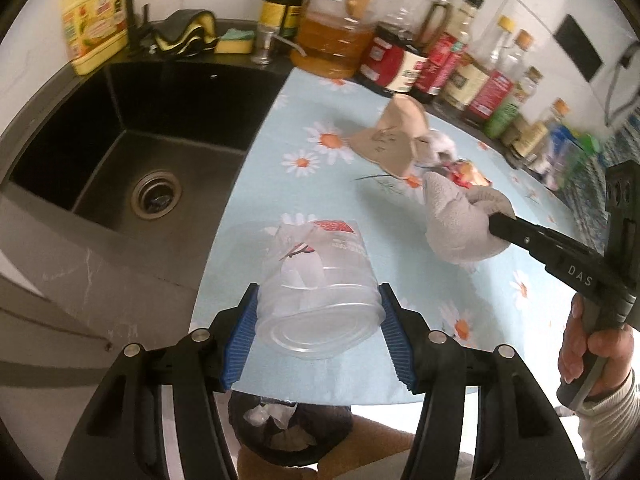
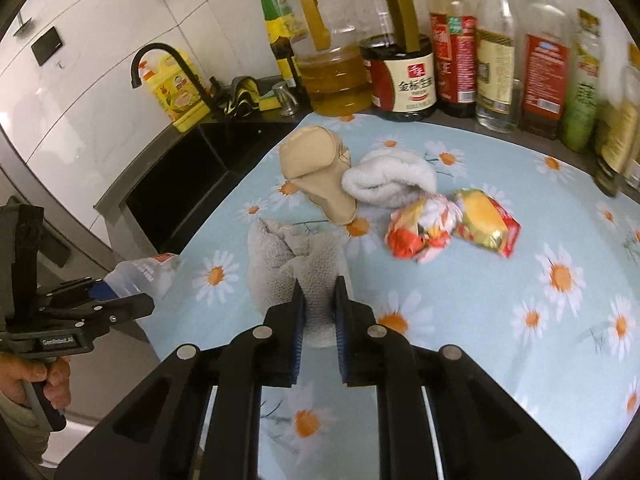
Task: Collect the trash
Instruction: 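Carry the clear cup and grey cloth down over the black bin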
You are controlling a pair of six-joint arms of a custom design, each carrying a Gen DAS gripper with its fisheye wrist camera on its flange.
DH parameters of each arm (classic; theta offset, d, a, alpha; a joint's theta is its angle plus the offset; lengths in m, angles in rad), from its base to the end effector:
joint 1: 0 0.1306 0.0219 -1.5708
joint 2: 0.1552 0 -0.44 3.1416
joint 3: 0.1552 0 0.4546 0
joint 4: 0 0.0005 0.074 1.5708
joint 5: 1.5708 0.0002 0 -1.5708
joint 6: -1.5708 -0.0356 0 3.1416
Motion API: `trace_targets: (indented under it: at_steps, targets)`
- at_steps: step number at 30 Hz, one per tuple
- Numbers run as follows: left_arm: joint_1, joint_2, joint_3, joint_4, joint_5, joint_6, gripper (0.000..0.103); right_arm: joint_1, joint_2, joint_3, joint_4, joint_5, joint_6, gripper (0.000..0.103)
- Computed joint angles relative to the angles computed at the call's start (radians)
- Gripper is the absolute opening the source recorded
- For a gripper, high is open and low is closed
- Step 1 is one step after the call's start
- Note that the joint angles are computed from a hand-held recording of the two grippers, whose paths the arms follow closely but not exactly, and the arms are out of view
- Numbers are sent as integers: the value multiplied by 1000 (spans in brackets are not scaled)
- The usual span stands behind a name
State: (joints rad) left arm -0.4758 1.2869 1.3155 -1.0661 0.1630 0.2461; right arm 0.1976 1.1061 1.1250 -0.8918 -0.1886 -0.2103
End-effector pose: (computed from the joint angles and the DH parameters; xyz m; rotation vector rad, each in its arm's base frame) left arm 0.4195 -0.2232 0.4859 0.3641 2.6376 -0.4602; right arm 0.4030 0.0870 0.4747 -0.0691 2.4650 0.4099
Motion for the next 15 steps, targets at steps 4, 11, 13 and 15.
trace_targets:
  at_steps: [4,11,13,15]
  targets:
    - [13,-22,-15,4,63,-67,56,53,-60,-22,-10,83,-85,15]
    - [39,-78,-51,-13,158,-186,56,179,-153,-63,-41,253,-246,15]
    - [49,-96,-65,-25,184,-222,56,232,-180,-75,-57,312,-307,15]
    - [56,-115,-80,-39,206,-258,56,282,-200,-85,-74,365,-365,15]
